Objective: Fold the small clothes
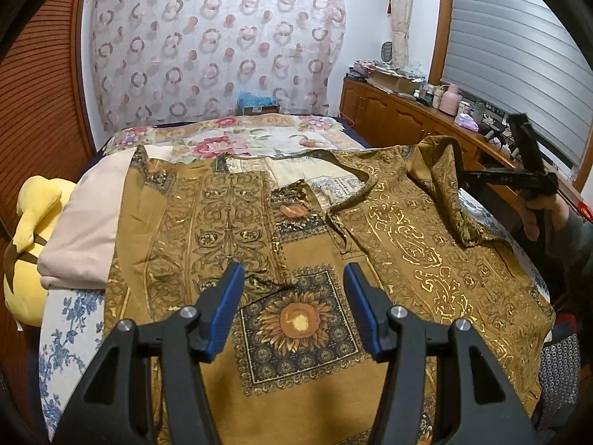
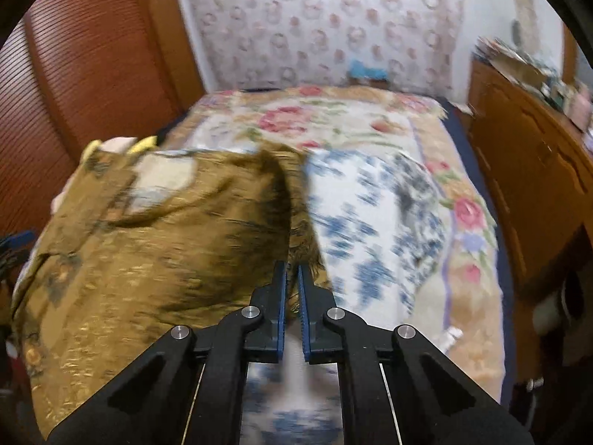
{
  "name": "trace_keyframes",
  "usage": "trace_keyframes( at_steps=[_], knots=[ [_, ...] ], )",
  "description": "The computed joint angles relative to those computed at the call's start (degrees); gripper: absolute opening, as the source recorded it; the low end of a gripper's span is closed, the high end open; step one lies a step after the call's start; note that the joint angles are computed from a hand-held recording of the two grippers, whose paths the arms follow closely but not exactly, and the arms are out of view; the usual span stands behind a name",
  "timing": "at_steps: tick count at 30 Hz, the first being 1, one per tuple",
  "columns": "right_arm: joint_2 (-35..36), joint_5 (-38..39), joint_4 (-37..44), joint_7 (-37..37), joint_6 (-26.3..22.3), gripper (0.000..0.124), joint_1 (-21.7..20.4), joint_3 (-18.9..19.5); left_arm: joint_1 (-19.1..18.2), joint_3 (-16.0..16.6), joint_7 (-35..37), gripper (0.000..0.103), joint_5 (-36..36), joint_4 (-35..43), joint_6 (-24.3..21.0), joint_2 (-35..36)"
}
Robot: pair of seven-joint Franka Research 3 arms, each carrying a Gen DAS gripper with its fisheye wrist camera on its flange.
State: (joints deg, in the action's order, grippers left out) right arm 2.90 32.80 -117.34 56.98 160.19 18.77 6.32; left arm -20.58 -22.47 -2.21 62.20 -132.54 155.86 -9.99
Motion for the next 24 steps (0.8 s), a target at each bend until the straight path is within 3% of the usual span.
trace_keyframes(
  at_steps=[9,14,17,21,24],
  knots=[
    [0.4,-0.5,5.0,-4.6,-0.5,0.002,5.5,3.7,0.1,0.1,-0.7,0.056,0.6,-0.6,0.2,-0.6],
    [1.8,-3.4,6.9,-0.8,-0.5,0.002,7.8,4.4,0.6,0.0,-1.4,0.056,0.6,-1.5,0.5,-1.4],
    [1.9,-10.7,6.2,6.1,1.8,0.008,8.9,3.3,0.8,-0.1,-1.7,0.056,0.4,-2.0,0.7,-1.9],
    [1.7,-21.5,4.8,16.8,3.8,0.046,8.5,1.4,1.2,-0.3,-1.9,0.056,0.6,-2.1,1.0,-2.0],
    [2.1,-36.5,4.1,30.0,4.4,0.051,9.1,-2.0,1.3,-0.3,-1.9,0.056,0.5,-2.3,1.2,-2.0]
  ],
)
